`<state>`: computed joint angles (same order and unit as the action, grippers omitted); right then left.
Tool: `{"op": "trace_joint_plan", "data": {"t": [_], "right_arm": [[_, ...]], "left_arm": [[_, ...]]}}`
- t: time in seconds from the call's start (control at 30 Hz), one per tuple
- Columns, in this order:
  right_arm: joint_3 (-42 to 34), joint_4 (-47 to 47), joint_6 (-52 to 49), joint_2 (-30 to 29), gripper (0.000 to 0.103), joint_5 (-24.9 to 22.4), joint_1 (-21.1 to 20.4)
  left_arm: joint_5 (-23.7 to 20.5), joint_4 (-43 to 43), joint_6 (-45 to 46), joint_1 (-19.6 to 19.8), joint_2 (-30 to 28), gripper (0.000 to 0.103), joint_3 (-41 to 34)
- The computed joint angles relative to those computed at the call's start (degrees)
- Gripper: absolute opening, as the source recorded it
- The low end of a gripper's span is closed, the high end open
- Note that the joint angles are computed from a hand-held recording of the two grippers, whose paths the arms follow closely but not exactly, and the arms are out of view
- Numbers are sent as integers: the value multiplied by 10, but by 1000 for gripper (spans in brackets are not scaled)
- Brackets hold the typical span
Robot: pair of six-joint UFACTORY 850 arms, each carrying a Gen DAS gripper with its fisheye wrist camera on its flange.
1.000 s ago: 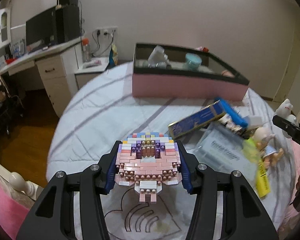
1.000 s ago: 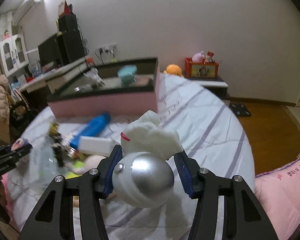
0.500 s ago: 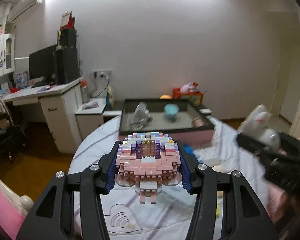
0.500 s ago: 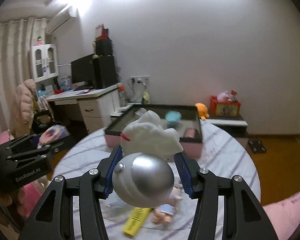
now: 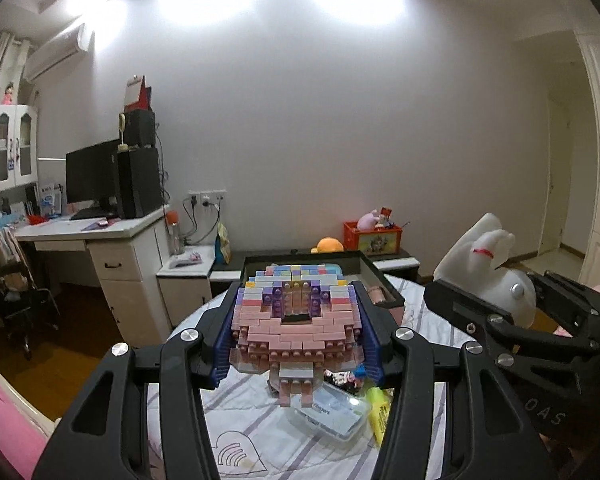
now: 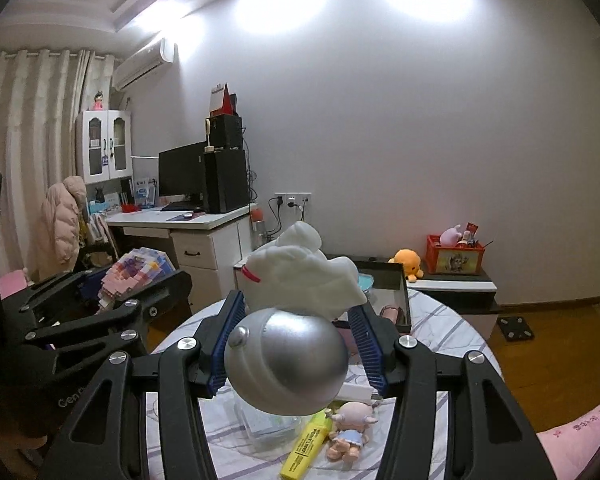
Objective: Organize rigid objects
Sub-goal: 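Carry the brick toy and silver ball into the pink box and release both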
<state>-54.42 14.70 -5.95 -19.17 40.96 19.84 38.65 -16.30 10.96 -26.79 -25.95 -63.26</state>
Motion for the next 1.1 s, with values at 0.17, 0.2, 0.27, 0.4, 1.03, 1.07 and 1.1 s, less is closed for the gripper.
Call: {"op": "trace_joint_plan", "data": {"t": [0.17, 0.2, 0.27, 0.4, 1.03, 1.07, 1.1], "right_arm": [[-2, 6, -7, 3, 55, 1, 2], [-1, 4, -4, 3, 55, 0, 2], [-5, 4, -4, 1, 55, 2, 2], [-14, 2, -5, -5, 55, 2, -1], [-285, -4, -47, -179, 55, -157, -63], [-308, 10, -66, -194, 55, -172, -66], [-333, 25, -84, -211, 55, -190, -70]], "left_arm": [[1, -8, 10, -1, 1, 52, -4], [-2, -11, 14, -1, 0, 52, -6], [7, -25, 27, -4, -1, 52, -7], [22, -41, 46, -8, -8, 52, -18], [-170, -16, 45, 34, -258, 52, -407], [-205, -24, 53, 37, -286, 52, -453], [-238, -50, 79, 38, -314, 52, -499]]}}
